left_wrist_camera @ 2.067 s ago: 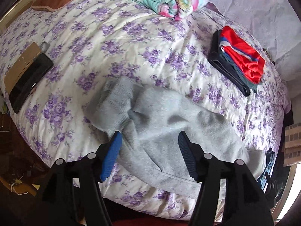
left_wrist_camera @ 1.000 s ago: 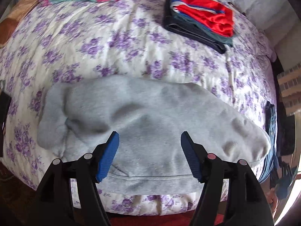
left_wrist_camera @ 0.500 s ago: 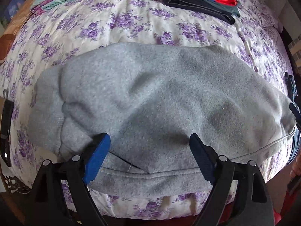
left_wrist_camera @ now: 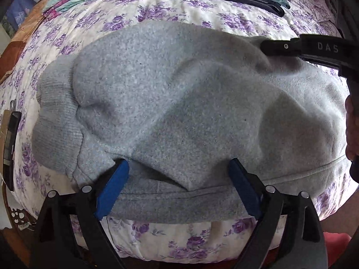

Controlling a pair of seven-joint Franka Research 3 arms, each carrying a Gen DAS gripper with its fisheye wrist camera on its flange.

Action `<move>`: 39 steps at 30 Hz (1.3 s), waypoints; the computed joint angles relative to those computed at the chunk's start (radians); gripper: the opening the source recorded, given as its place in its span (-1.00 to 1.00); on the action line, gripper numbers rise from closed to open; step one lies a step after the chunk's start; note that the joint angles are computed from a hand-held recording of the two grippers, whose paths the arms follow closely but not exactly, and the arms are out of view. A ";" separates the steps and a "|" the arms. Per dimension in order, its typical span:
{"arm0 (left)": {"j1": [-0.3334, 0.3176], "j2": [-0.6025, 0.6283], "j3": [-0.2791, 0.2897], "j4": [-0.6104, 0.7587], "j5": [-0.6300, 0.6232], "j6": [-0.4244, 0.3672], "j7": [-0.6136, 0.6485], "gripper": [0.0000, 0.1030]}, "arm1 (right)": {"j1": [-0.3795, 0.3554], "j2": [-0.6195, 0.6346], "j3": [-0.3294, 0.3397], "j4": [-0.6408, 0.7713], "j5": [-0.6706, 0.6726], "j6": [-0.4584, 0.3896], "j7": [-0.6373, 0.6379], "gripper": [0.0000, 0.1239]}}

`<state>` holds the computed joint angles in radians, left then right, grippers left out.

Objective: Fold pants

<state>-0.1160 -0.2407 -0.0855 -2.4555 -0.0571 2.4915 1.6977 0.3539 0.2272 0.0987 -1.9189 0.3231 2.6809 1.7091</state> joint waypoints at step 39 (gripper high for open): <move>0.110 0.137 0.026 0.160 0.153 -0.061 -0.067 0.92 | 0.025 -0.304 0.065 -0.446 -0.537 0.091 0.704 0.45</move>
<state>-0.0059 -0.1032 -0.0592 -2.2956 0.0958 2.4304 1.6310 0.3788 -0.0765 0.1633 -2.3652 -0.2140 2.7723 2.4134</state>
